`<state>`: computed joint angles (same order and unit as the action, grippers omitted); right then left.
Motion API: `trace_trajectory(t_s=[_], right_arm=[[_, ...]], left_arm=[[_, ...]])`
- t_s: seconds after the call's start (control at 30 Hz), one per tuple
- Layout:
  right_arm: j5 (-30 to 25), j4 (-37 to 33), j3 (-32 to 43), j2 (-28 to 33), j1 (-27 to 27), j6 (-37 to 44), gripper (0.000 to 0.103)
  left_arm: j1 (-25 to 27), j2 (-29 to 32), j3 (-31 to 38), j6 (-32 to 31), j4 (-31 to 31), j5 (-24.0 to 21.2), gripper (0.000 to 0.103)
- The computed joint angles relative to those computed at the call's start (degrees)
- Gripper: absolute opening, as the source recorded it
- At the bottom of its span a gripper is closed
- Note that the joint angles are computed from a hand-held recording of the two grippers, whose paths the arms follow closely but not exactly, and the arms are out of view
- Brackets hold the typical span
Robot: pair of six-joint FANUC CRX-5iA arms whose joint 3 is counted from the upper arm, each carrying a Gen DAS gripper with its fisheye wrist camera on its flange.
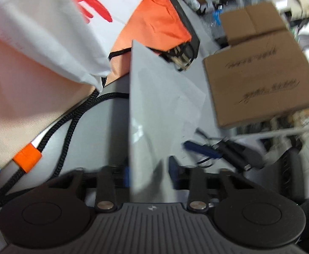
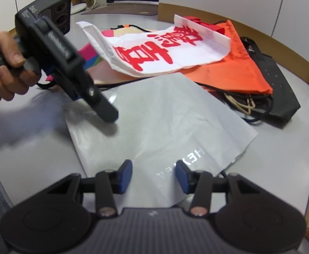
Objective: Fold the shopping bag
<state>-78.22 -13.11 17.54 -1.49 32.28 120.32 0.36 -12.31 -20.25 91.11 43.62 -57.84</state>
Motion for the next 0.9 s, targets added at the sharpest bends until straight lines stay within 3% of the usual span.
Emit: trace_trajectory(t_s=[0.17, 0.3, 0.67, 0.9], right_arm=[[-1.3, -0.3, 1.5, 1.0, -0.1, -1.0, 0.05], [-2.2, 0.0, 3.4, 2.5, 0.2, -3.1, 0.067], [-1.5, -1.5, 4.7, 3.4, 2.8, 2.5, 0.066], [-4.7, -3.2, 8.3, 6.6, 2.8, 4.4, 0.066]], left_arm=[[-3.3, 1.3, 8.2, 3.0, -11.2, -2.2, 0.021], [-4.3, 2.0, 12.4, 3.8, -16.4, -5.4, 0.02], [-8.8, 3.6, 22.2, 4.0, -31.7, -12.9, 0.02], [-11.1, 4.0, 25.1, -0.7, -36.1, -15.1, 0.019]])
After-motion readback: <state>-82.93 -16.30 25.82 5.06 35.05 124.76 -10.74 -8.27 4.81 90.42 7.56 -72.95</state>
